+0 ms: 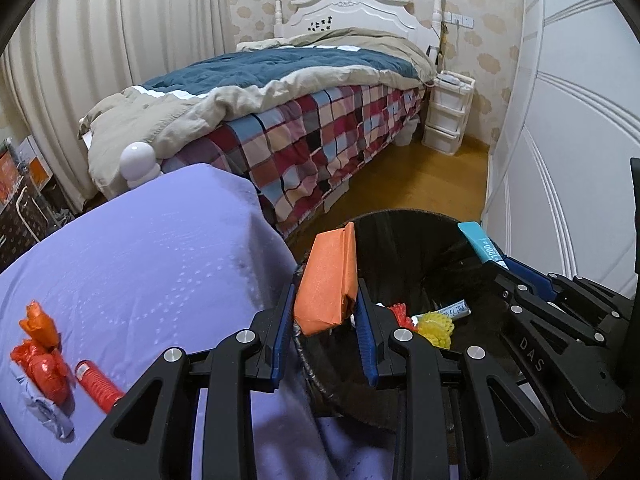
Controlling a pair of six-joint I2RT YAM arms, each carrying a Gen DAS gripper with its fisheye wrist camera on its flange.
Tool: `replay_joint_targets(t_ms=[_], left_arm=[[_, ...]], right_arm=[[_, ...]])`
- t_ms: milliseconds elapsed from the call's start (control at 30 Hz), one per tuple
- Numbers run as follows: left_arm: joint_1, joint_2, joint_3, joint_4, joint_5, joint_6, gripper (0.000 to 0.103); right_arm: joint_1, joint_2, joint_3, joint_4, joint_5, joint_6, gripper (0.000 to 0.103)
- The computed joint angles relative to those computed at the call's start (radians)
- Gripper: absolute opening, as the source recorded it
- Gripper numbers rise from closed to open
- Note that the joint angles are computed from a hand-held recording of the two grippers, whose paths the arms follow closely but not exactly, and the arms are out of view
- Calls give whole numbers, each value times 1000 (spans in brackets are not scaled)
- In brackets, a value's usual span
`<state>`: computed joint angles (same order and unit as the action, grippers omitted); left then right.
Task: Collect trash
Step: 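Carry the orange packet and toothpaste tube over the bin and open both tools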
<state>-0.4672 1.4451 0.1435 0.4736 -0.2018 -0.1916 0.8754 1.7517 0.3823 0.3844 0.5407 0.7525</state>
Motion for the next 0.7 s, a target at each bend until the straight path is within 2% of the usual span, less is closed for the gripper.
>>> replay_joint_targets(t_ms=[167,200,233,267,400,467,600,700], left_arm=[[-30,84,38,18,-16,-1,32],[-36,88,42,14,-19,-2,33],[-43,90,45,11,-27,-5,37],[-42,95,48,14,-31,-4,46],[-54,74,32,24,-56,-13,60],[-53,51,26,10,-61,-18,71],[-47,-42,-6,-49,-70,-31,72],[-29,-172,-60,-117,-77,-31,72]], right_arm=[[-42,34,-12,54,-24,-15,19],[-45,36,-15,64,-26,-16,25],[-48,38,-20,72,-25,-15,32],[-46,38,-22,73,-19,-10,33],[-40,35,-26,68,0,2,41],[-31,24,-32,57,15,15,44],[-5,-6,-39,28,27,37,49],[45,-31,-34,-17,50,71,51]])
